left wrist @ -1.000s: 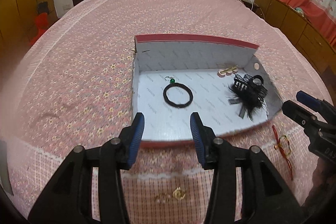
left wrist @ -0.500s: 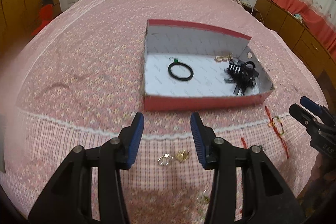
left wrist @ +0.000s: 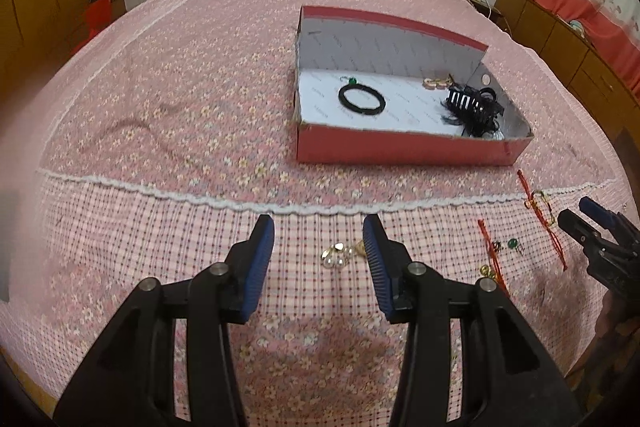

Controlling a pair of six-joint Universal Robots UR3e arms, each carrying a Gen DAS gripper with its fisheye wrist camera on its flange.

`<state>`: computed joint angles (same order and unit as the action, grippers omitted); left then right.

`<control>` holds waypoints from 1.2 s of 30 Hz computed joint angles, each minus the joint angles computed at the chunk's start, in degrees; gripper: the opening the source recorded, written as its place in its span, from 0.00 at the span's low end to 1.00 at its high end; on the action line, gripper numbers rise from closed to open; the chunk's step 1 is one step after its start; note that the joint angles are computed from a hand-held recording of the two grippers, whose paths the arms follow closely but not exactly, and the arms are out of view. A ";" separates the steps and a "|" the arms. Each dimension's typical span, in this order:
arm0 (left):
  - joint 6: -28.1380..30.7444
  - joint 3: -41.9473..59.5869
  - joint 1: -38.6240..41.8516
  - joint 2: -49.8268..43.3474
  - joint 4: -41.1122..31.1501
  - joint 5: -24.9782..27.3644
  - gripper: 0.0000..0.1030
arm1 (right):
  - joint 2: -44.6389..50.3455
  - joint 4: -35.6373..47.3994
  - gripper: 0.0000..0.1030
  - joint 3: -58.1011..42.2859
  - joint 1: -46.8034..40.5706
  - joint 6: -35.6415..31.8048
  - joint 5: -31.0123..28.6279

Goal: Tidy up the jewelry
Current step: 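Withdraw both open tools from the shoebox toward the remaining jewelry, then move the left tool to the gold pearl earrings while the right tool grasps the rainbow string bracelet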

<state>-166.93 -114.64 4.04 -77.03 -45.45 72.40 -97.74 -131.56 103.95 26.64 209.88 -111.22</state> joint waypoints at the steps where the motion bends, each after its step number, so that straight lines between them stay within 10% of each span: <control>1: 0.00 -0.31 0.06 0.10 -0.07 0.05 0.37 | -0.33 -0.01 0.76 0.57 -0.29 0.26 0.38; 23: -0.23 -4.30 0.46 0.22 1.13 1.50 0.37 | -0.26 -5.37 0.75 8.70 -6.40 1.34 5.53; 36: -0.08 -3.97 -0.42 -0.62 1.16 1.39 0.37 | 1.78 -8.28 0.38 8.13 -6.83 -1.32 6.97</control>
